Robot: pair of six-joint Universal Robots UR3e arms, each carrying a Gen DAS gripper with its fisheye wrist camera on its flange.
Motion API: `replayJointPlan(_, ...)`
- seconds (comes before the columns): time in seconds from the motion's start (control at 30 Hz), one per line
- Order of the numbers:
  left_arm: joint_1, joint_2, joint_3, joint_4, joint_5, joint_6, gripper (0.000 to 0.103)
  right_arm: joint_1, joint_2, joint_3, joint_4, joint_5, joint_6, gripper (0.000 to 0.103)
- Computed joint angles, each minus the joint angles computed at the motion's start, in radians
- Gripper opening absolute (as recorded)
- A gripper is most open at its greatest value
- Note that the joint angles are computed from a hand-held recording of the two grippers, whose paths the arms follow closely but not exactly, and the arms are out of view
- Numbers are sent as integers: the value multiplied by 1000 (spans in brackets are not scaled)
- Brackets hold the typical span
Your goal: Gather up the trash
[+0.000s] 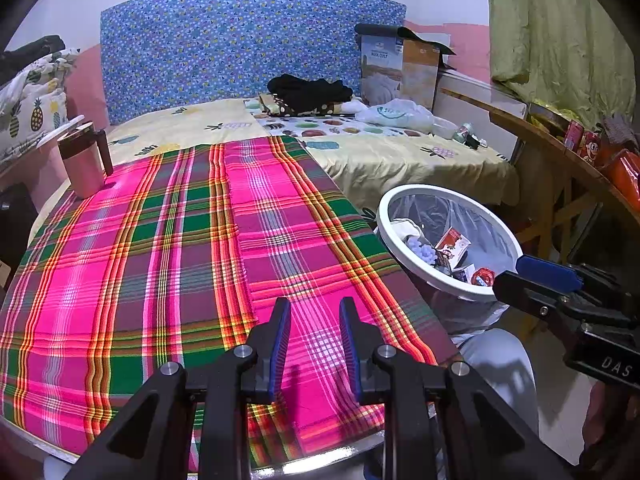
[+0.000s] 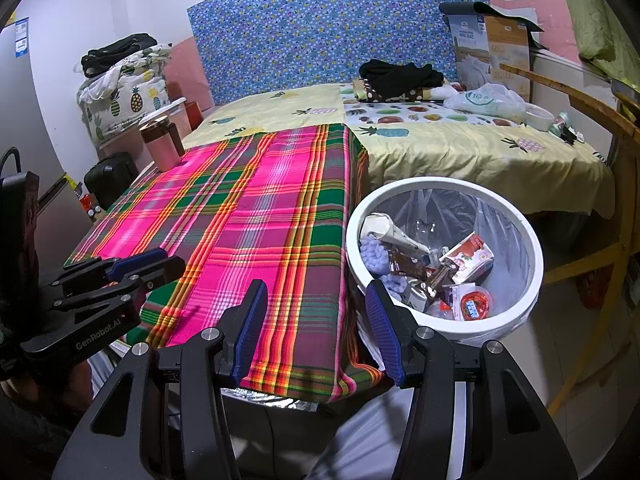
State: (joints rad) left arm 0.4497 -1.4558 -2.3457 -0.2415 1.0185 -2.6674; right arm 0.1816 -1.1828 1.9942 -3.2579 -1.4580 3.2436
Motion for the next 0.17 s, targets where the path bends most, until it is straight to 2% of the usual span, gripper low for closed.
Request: replayJointPlan(0.17, -3, -3, 4, -1, 6, -3, 25, -1, 1, 0, 0, 1, -1, 53)
